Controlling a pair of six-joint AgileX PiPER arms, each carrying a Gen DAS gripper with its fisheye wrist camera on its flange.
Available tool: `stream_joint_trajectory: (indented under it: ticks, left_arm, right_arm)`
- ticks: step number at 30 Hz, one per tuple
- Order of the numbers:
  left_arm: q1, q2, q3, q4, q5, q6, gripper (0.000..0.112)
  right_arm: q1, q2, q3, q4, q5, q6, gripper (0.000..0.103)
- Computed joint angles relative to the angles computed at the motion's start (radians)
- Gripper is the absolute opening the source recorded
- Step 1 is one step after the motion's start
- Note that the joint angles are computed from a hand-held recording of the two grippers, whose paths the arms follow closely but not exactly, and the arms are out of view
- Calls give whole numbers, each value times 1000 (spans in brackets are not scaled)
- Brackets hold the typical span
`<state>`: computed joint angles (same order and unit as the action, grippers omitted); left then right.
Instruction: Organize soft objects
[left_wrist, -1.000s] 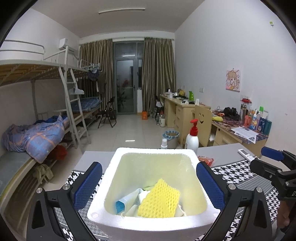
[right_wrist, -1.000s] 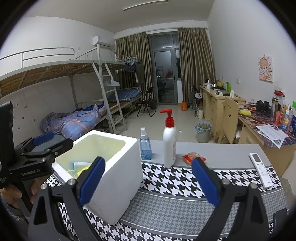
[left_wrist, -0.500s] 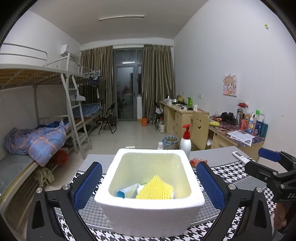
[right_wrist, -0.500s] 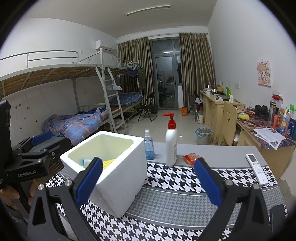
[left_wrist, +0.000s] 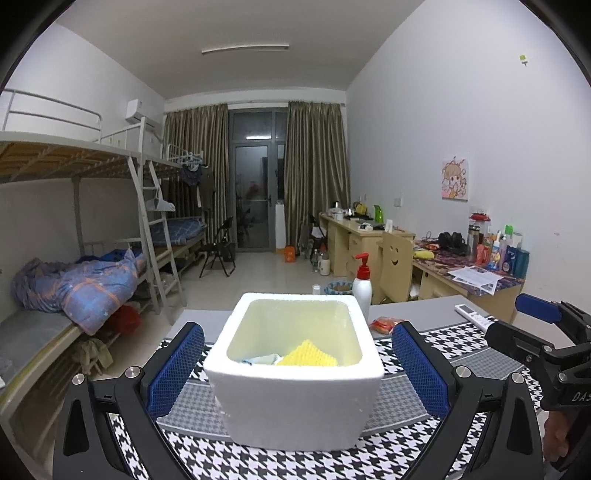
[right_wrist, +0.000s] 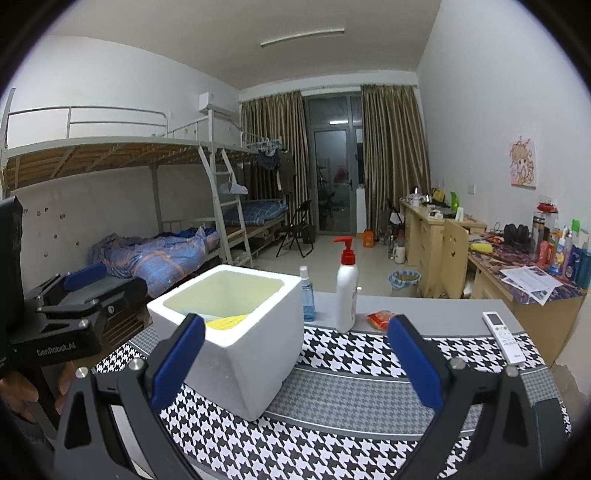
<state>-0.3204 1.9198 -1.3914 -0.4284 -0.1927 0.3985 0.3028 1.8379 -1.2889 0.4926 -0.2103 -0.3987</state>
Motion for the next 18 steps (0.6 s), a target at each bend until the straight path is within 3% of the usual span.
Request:
stream_joint_trajectory:
  ticks: [5, 8, 13, 18]
  left_arm:
    - [-9, -42, 100, 84, -73, -94, 102]
    - [-22, -60, 147, 22, -127, -45, 102]
    - [-36, -82, 228, 31, -216, -62, 102]
    - [-32, -87, 274, 113, -245, -139, 102]
  right_arm:
    - [27, -27, 80, -6, -77, 10, 101]
    - [49, -38, 124, 63, -130, -51, 101]
    - [61, -58, 195, 47, -187, -1, 101]
    - [78, -65, 253, 53, -247, 23, 101]
